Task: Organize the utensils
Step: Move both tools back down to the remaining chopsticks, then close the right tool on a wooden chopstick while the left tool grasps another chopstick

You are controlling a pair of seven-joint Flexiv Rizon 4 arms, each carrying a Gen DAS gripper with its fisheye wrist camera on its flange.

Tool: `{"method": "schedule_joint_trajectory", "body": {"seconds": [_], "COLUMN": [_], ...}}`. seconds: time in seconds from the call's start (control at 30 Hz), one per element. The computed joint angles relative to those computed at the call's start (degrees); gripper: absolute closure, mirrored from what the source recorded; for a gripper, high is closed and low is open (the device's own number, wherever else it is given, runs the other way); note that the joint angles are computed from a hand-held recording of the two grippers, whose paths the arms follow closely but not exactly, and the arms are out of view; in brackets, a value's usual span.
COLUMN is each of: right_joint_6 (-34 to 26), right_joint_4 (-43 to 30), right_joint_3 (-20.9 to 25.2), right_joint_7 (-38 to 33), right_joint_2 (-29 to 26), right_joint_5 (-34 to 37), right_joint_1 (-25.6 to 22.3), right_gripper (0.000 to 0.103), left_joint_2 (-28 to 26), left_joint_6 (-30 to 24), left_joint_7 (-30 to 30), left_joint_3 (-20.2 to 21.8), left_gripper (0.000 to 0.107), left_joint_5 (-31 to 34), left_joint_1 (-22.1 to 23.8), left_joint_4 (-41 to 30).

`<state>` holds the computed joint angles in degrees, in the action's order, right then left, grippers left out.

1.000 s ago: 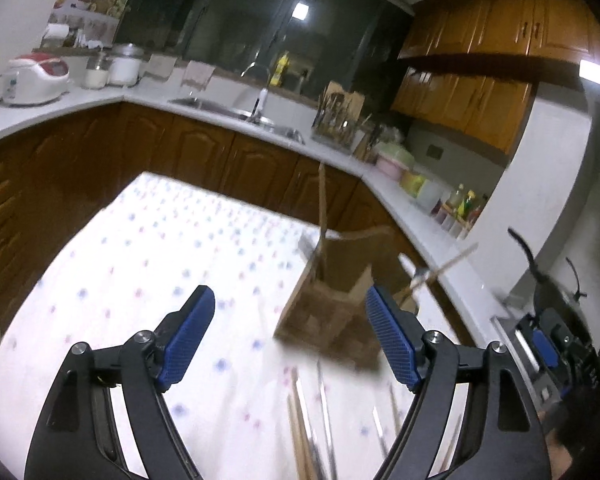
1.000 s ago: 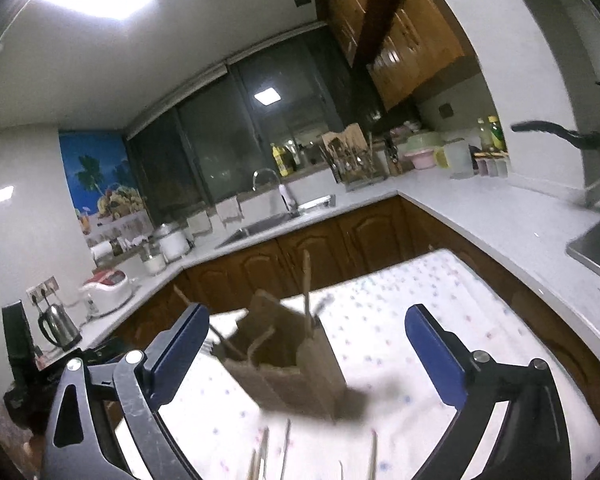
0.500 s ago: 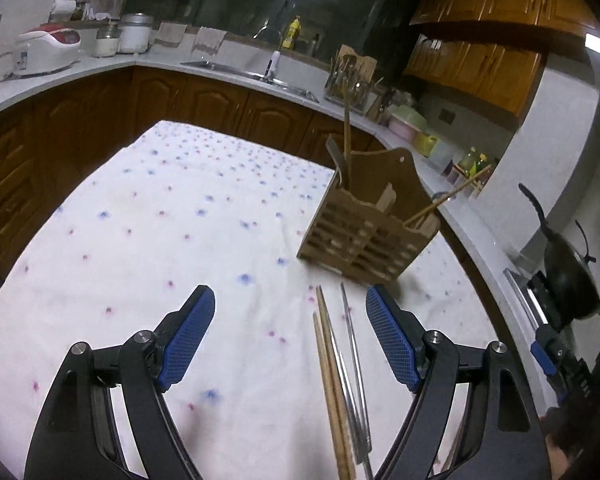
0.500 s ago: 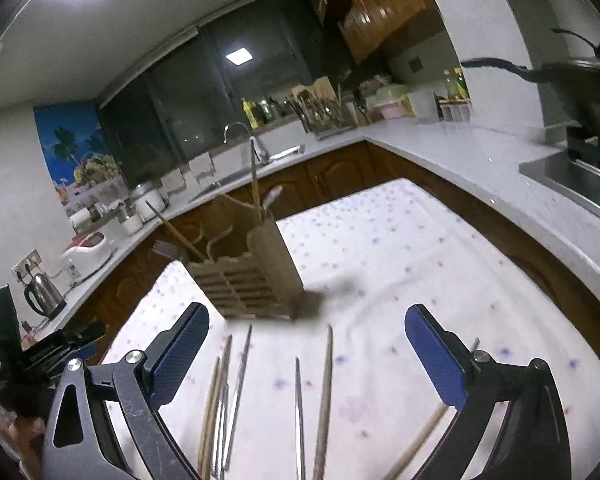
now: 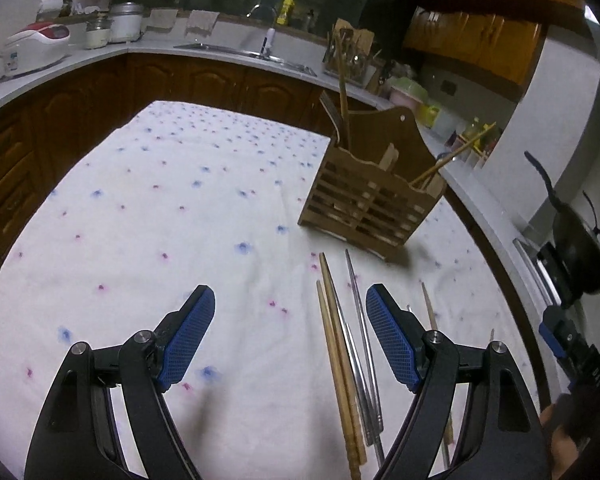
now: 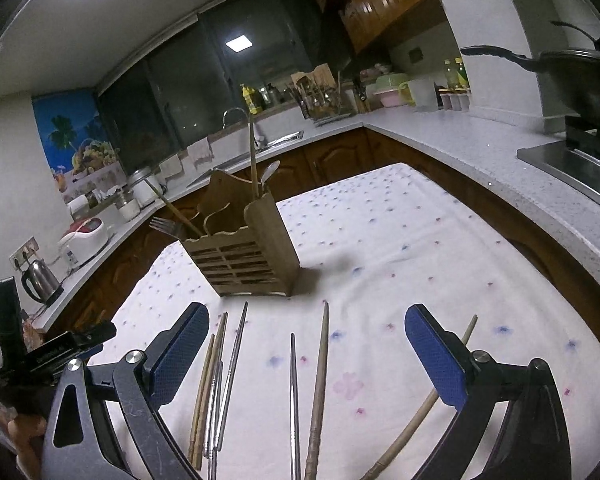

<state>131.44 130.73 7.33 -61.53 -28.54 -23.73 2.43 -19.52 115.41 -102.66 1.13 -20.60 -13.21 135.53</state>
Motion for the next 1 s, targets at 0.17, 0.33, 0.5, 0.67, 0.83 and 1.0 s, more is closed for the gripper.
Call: {"method": "schedule_joint_trajectory", "body": {"seconds": [0.17,0.33,0.5,0.67,0.83,1.0], "right_joint_6": [-1.11,-2.26,-4.87,-9.47,-14.73,-20.50], "right_joint_4": [-0.44,-0.95,-2.30,-4.60,-7.65,-11.23], "right_joint_3": [0.19,0.19,0.49,1.95,3.86,7.65], "right_joint_7": [0.43,0.27,0.47,1.40,2.15,2.91], "right_joint_2": [-0.39,-0.77,-1.56,-2.90,-4.64,-7.15], "right_joint_5": [-0.60,-1.16,-2.35,-5.32,-8.12,-10.66], "right_joint_1": [-0.22,-0.18,-0.36,-1.69,-3.21,-6.46], "right_gripper": [0.003,0.004,0.006,0.023,0.043,0.058], "left_joint_2": [-1.08,-2.37,-3.91,-6.32,-8.56,-10.29], "left_joint_6": [-2.31,-5.35,-9.75,-17.49,-22.26,-25.42], "left_joint_7": [1.21,2.28,3.29,3.68,2.57,1.10], "left_joint_3": [0.61,1.62,4.19,9.00,10.19,9.13], "left_gripper": [0.027,0.027,0.027,0.027,0.041,0.062], "left_joint_5": [-1.31,-2.20,-2.73,-1.74,2.01,5.35], "left_joint_1": [-1.22,-2.42,-4.75,-8.48,-8.32,-6.22], "left_joint_4": [-1.27,-2.92,-5.66,-10.50,-14.88,-18.14]}}
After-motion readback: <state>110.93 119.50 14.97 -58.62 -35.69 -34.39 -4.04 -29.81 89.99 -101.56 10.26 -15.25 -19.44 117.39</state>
